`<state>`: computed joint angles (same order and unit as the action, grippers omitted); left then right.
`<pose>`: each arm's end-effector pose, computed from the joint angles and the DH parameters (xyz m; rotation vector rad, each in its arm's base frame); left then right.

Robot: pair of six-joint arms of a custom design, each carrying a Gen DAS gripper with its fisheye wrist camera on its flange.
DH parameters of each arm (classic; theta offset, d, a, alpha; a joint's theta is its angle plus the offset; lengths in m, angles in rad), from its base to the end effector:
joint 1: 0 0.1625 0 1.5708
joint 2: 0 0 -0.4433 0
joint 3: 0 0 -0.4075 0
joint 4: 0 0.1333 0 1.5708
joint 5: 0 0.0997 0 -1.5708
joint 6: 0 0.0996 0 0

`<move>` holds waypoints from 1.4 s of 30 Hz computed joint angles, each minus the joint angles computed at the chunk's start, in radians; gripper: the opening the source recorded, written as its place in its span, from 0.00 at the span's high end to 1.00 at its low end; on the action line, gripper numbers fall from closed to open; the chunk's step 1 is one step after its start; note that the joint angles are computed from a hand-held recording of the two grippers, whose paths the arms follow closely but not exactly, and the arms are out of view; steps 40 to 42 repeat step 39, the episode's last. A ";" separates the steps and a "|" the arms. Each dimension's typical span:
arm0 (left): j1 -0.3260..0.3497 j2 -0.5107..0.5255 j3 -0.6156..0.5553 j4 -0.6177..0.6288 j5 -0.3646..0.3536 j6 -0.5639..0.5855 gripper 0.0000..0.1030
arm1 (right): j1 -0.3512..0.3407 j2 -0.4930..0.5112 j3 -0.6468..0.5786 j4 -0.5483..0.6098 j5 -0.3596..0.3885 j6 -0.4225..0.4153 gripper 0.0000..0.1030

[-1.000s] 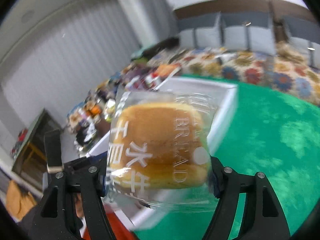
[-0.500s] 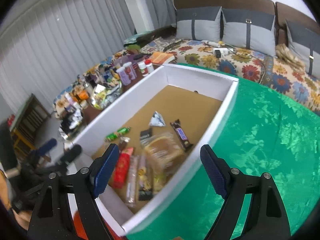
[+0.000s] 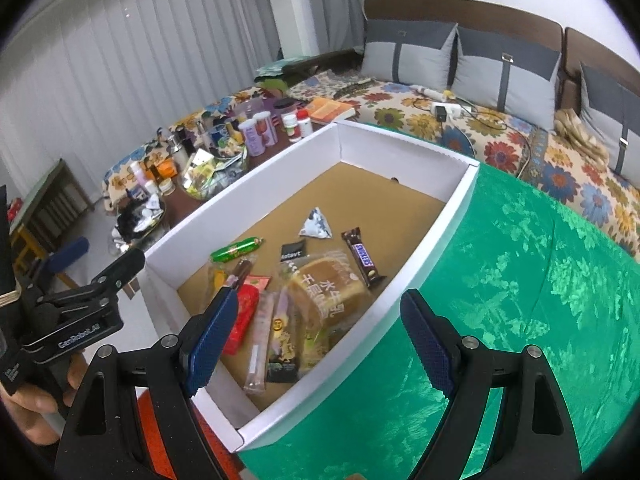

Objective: Organize snacks

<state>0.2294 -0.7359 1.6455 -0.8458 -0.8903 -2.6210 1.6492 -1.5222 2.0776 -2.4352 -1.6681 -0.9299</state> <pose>-0.4377 -0.3034 0.0439 -0.4514 1.5758 -1.1500 0.1619 -0.4817 0.3263 1.3841 -2.5544 0.3536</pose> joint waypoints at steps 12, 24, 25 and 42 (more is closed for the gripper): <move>0.000 0.012 -0.016 -0.023 -0.018 0.040 0.00 | 0.014 -0.009 0.024 -0.016 -0.023 -0.026 0.17; 0.001 -0.007 0.002 -0.057 -0.001 0.048 0.00 | 0.025 0.003 0.025 -0.020 -0.033 -0.012 0.17; 0.001 -0.008 0.004 -0.059 0.001 0.048 0.00 | 0.026 0.003 0.025 -0.020 -0.033 -0.012 0.17; 0.003 -0.023 0.034 -0.129 0.005 0.053 0.00 | 0.028 0.018 0.035 -0.033 -0.055 -0.002 0.17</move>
